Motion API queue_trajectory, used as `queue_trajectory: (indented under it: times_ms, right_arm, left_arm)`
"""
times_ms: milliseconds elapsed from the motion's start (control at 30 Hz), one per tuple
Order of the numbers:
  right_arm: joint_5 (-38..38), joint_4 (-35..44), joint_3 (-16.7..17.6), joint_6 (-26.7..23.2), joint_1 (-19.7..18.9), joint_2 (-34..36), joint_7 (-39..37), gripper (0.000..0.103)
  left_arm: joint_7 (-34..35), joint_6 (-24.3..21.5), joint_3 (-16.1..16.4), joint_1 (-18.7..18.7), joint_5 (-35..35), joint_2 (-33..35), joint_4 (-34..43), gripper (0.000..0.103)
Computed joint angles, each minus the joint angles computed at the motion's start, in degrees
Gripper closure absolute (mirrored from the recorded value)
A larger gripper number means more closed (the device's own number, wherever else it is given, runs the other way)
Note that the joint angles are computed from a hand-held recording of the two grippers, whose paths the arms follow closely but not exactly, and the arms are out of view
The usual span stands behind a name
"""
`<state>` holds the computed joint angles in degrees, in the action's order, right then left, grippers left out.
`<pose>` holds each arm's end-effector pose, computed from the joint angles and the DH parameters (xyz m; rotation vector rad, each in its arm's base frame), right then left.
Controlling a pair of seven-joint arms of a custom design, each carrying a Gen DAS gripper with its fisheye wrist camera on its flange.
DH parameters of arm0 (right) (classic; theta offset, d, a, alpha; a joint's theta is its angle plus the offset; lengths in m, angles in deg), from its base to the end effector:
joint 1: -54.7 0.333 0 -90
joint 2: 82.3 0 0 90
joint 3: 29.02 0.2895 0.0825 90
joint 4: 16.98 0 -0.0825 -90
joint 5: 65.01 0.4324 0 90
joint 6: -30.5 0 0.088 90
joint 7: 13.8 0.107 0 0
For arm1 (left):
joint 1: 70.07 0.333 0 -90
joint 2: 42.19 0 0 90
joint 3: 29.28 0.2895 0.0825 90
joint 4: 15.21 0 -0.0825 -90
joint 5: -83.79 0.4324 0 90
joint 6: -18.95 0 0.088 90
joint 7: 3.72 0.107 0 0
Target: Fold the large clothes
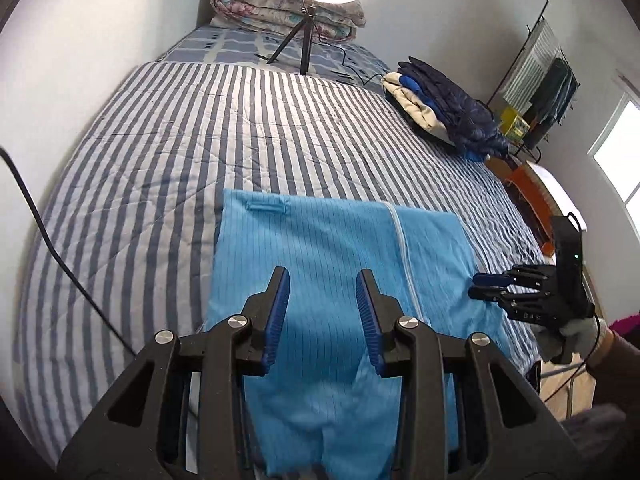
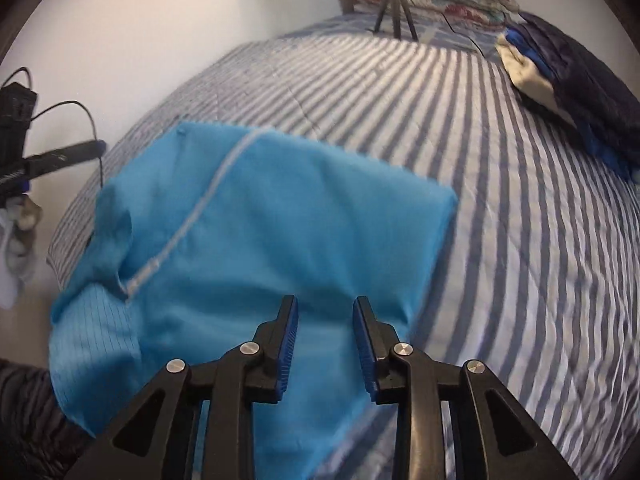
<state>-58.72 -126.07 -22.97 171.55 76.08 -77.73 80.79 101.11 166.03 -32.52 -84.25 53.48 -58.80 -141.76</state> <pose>0.5880 0.3036 0.4628 -2.1706 1.5548 -0.2007 0.5409 -0.1633 0.5298 -1.7558 2.1788 -1.0799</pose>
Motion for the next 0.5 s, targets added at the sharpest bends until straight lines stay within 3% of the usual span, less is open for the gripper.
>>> queue_trajectory:
  times_ms: [233,400,500]
  right_arm:
    - [-2.6,0.2,0.0,-3.6,-0.5,-5.9,-1.9,0.074]
    - [0.7,4.7,0.2,-4.9,-0.9,-7.2,-7.4,0.067]
    - [8.2,7.1,0.0,-6.3,-0.8,-6.9,-12.3,0.067]
  left_arm:
    - [-2.1,-4.6,1.1,0.4,4.3,-5.9,3.5,0.068]
    - [-2.6,-6.4,1.1,-0.4,6.1,-8.6,5.7,0.068]
    - [-2.4,-7.5,1.7,-2.2,4.6,-10.8,4.2,0.068]
